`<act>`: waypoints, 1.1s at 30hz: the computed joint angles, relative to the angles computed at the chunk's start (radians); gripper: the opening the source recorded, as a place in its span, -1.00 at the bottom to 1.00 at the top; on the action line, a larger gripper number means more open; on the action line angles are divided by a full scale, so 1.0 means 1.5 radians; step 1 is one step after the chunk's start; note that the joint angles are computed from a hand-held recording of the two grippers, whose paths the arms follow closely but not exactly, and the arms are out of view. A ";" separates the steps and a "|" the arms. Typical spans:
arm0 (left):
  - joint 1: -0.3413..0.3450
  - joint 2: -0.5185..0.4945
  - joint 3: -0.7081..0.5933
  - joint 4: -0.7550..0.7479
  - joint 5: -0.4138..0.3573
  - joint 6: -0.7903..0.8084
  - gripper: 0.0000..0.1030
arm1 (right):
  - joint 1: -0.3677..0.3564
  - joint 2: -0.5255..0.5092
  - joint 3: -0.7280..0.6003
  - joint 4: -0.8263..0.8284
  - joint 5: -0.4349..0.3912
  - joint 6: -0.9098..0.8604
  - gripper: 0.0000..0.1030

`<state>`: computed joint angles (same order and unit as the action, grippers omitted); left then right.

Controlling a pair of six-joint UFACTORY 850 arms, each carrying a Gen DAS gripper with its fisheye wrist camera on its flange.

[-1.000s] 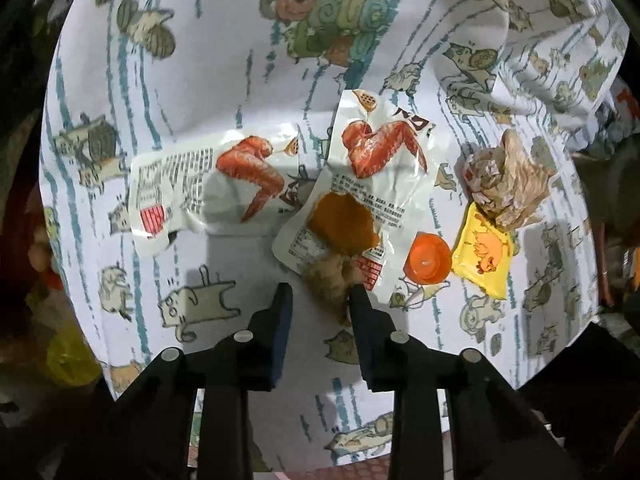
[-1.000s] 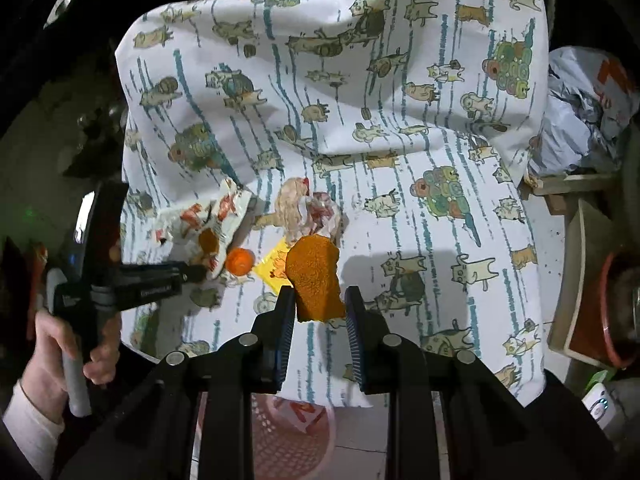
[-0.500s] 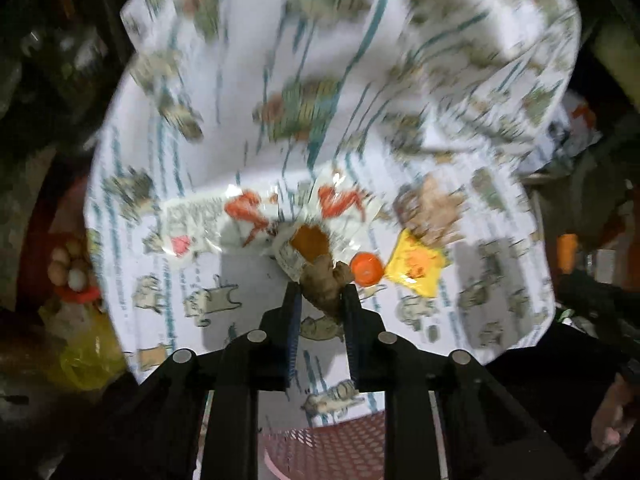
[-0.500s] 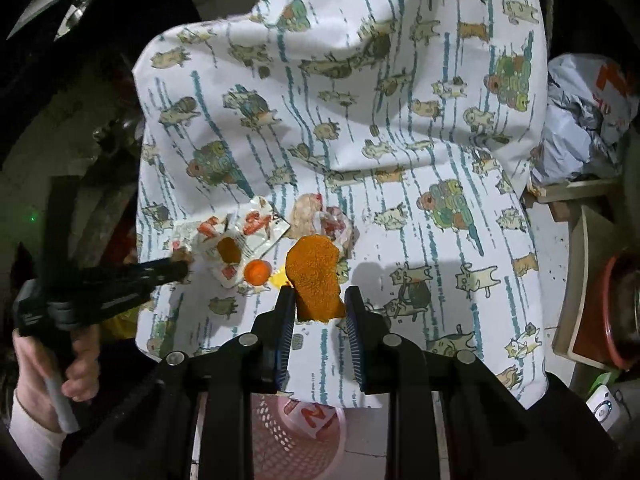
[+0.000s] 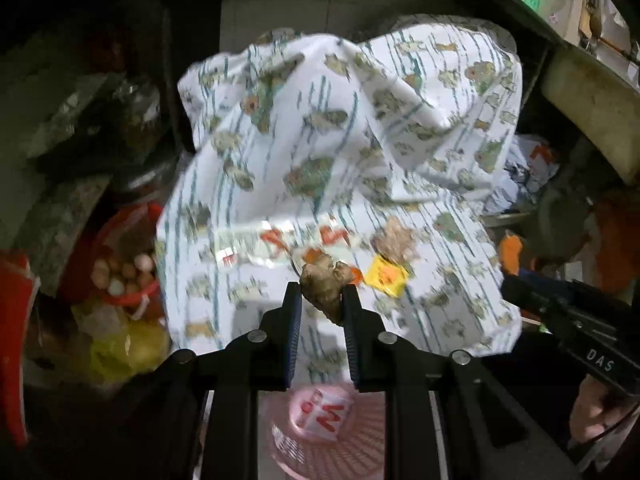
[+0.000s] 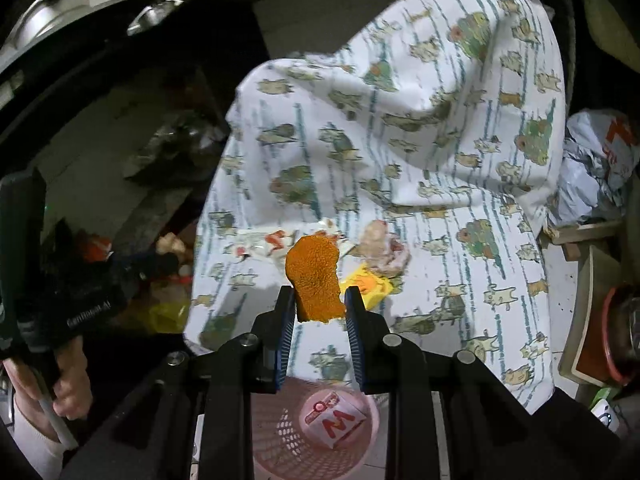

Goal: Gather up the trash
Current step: 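Carry the orange piece and brown scrap down over the pink basket with both grippers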

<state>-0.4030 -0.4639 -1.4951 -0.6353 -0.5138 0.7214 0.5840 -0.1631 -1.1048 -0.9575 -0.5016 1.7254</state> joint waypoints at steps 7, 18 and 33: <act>0.002 0.036 0.084 0.044 0.013 -0.030 -0.63 | 0.037 0.008 0.021 0.028 0.026 0.031 -0.47; 0.019 0.008 0.078 0.071 -0.018 -0.104 -0.63 | 0.037 -0.032 0.028 0.243 0.098 -0.126 -0.47; -0.020 -0.040 0.069 0.221 -0.003 -0.236 -0.63 | -0.018 -0.231 -0.035 0.735 0.057 -0.584 -0.47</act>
<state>-0.4324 -0.5239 -1.3913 -0.3033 -0.5189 0.3680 0.5578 -0.5101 -1.1577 0.1443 -0.4156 0.8491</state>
